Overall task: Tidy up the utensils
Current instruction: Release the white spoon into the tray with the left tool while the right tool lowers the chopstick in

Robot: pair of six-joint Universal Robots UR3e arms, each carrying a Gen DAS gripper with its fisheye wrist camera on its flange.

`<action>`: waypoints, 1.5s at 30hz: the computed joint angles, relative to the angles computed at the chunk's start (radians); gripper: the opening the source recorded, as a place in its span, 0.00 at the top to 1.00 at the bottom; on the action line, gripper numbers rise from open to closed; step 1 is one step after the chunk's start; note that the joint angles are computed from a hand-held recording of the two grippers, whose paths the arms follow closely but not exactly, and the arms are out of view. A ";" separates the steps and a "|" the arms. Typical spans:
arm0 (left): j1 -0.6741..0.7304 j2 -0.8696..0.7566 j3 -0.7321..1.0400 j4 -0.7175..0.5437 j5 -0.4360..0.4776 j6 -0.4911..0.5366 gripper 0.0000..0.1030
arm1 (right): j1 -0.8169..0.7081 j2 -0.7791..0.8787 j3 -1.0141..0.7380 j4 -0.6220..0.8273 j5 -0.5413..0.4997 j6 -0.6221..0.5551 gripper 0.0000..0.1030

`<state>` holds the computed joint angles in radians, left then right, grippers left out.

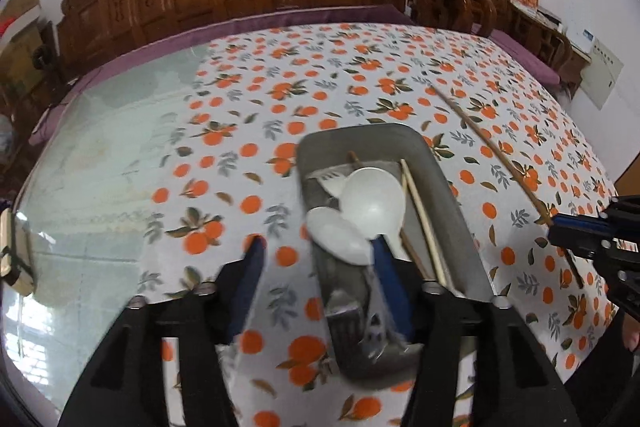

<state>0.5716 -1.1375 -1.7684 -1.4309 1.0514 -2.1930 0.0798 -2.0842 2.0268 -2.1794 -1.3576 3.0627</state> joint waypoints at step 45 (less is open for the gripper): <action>0.399 0.062 0.133 -0.390 -0.154 0.355 0.11 | 0.176 0.467 -0.136 -0.310 0.052 0.358 0.90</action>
<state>0.9709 -1.0756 -1.6353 -1.8213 0.8971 -1.8376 0.2560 -1.6172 1.8910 -2.4898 -1.3056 3.4210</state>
